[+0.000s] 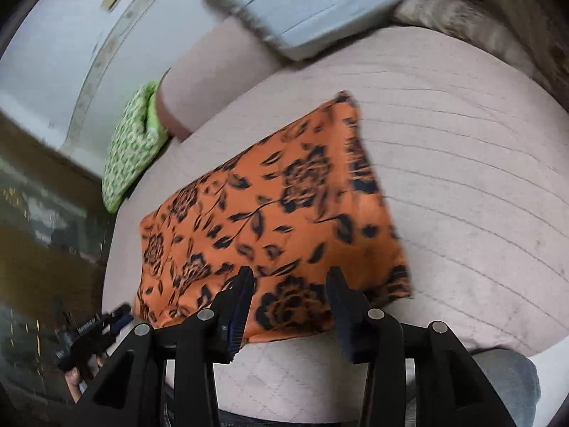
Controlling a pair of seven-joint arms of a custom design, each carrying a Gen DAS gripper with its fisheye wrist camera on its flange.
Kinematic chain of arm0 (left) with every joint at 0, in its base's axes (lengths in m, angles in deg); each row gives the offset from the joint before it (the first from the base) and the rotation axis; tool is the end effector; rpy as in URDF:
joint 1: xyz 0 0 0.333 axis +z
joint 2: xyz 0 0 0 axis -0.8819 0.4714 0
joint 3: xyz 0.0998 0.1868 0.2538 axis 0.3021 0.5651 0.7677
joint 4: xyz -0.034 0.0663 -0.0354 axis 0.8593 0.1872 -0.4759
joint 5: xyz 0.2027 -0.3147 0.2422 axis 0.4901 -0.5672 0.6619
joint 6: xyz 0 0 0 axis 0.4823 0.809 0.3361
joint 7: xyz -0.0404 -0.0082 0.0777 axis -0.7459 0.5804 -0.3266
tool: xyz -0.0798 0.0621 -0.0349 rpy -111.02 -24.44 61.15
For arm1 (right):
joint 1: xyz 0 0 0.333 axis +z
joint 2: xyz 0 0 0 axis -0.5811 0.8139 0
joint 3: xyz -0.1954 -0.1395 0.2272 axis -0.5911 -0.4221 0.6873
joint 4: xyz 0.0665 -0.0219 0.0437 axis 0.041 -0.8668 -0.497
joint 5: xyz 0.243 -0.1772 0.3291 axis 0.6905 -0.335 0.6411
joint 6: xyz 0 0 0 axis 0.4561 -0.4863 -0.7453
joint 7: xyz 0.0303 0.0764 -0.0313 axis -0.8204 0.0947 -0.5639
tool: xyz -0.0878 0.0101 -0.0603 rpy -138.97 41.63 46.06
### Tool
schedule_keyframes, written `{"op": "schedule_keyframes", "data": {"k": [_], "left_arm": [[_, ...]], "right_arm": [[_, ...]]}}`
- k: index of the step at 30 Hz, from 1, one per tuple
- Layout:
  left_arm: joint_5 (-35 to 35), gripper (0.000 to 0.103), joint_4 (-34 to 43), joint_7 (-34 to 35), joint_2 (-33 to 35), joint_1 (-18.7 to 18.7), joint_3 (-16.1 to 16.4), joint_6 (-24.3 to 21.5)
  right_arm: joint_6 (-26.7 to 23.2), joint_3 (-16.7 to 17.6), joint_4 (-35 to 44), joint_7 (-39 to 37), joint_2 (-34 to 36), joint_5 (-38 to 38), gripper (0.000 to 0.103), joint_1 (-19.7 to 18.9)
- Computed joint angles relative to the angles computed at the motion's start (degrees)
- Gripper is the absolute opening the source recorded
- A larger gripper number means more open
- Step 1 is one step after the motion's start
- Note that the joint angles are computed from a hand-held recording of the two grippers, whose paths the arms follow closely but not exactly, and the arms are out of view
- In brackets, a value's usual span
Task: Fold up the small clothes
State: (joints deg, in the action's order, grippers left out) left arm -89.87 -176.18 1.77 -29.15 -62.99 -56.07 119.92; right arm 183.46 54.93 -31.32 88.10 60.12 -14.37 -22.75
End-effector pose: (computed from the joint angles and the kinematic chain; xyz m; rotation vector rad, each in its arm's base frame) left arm 0.6908 -0.1032 0.4678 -2.2946 1.9019 -0.8990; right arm 0.6482 0.2615 0.4310 -1.3249 1.9689 -0.0021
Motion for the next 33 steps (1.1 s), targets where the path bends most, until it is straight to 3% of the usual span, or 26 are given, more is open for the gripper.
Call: {"op": "schedule_keyframes", "data": {"k": [2, 4, 10, 14, 18, 19, 20, 21, 22, 24, 28, 30, 33], "left_arm": [[-0.27, 0.038, 1.11, 1.01, 1.11, -0.48, -0.71, -1.46], [-0.68, 0.038, 2.01, 1.30, 2.22, -0.97, -1.23, -3.54], [-6.78, 0.038, -0.89, 2.52, 0.76, -0.89, -2.24, -6.07], [-9.34, 0.038, 0.25, 2.23, 2.04, -0.95, -2.11, -8.94], [-10.80, 0.038, 2.40, 1.21, 4.40, -1.05, -2.15, -7.76], [-10.25, 0.038, 3.44, 0.35, 5.40, -1.10, -2.02, -8.23], [-10.24, 0.033, 4.18, -0.31, 6.03, -0.93, -2.00, -8.86], [-10.07, 0.027, 4.42, -1.21, 6.06, -0.85, -1.92, -8.91], [-10.49, 0.011, 4.09, -0.79, 5.53, -0.57, -2.09, -8.45], [-11.67, 0.009, 2.34, 1.65, 3.70, -0.20, -2.49, -5.86], [-9.14, 0.007, 1.01, 1.91, 2.78, -1.04, -2.03, -4.36], [-7.38, 0.007, 1.01, 0.15, 3.64, -1.48, -1.68, -5.17], [-10.78, 0.010, 0.05, 1.67, 3.10, -0.39, -2.39, -6.16]], "right_arm": [[-1.38, 3.51, 1.81, -5.11, 1.68, 5.51, 0.041, -2.29], [-4.11, 3.81, 3.50, -5.38, 3.12, 7.12, 0.042, -1.85], [-4.72, 8.77, 3.78, -16.22, 4.22, 20.91, 0.047, -3.42], [-5.31, 7.53, 5.79, -17.17, 6.61, 25.22, 0.047, -1.92], [-3.54, 6.33, 7.88, -14.26, 9.30, 25.58, 0.047, -1.34], [-3.34, 6.60, 8.04, -13.29, 9.78, 26.29, 0.045, -1.73], [-3.22, 7.21, 8.04, -13.65, 9.89, 26.94, 0.034, -2.36], [-3.41, 6.64, 7.93, -12.77, 9.59, 25.49, 0.028, -1.89], [-3.57, 5.56, 7.48, -11.19, 8.93, 23.11, 0.017, -0.98], [-3.05, 3.36, 5.68, -7.84, 6.72, 17.53, 0.007, 1.07], [-3.46, -0.78, 3.87, 2.41, 5.58, 6.72, 0.004, 4.00], [-3.09, 2.09, 3.16, 1.36, 5.82, 9.31, 0.004, 1.08], [0.85, 10.86, 1.95, -12.51, 5.23, 21.24, 0.004, -5.81]]}}
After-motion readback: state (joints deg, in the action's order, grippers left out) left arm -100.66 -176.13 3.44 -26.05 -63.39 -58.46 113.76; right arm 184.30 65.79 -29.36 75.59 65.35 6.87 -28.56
